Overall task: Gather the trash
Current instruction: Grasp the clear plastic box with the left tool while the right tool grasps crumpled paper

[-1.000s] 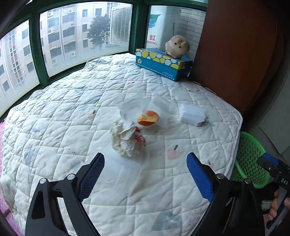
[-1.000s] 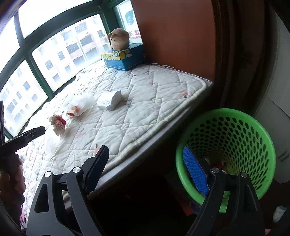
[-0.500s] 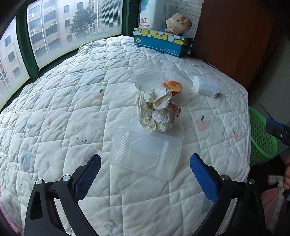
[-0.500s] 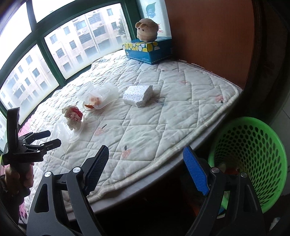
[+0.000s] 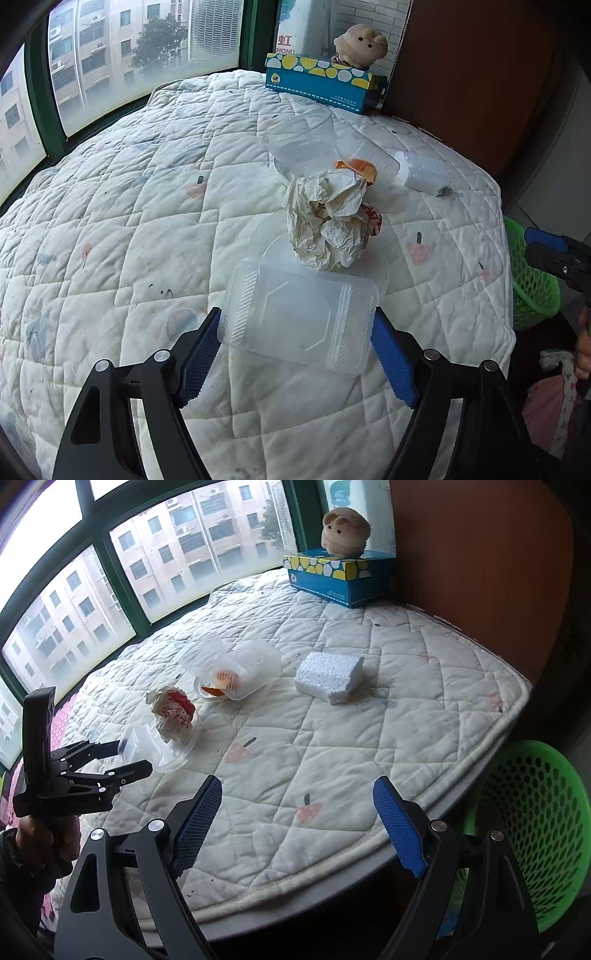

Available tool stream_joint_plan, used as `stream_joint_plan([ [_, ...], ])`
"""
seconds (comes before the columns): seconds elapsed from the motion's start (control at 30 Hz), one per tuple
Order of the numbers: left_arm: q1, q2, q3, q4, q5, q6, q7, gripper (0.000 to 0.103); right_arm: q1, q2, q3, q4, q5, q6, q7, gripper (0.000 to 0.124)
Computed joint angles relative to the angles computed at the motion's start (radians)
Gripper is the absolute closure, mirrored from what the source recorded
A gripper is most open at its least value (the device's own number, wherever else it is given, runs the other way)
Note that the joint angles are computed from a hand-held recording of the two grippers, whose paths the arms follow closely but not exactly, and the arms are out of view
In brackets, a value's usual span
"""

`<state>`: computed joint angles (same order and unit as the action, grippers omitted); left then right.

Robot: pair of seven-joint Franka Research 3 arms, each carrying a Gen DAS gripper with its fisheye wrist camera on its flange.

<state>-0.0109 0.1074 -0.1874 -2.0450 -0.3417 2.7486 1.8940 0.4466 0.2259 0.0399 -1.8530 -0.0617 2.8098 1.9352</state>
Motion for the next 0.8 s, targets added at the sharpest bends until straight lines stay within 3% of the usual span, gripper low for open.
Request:
stream_joint_plan([
  [0.2,0.003,-0.057,0.016,-0.047,-0.033,0.023,0.001,0.028,0.001,0.049,0.023,0.073,0.039,-0.019,-0.064,0.040],
  [0.5,0.002,-0.157,0.082,-0.120,0.069,0.064,-0.104,0.028,0.027,0.182,0.068,0.263,0.145,-0.056,-0.216,0.041],
  [0.8,-0.008,-0.198,0.128,-0.155,0.059,0.067,-0.107,0.028,0.089,0.362,0.045,0.529,0.164,-0.153,-0.259,0.046],
])
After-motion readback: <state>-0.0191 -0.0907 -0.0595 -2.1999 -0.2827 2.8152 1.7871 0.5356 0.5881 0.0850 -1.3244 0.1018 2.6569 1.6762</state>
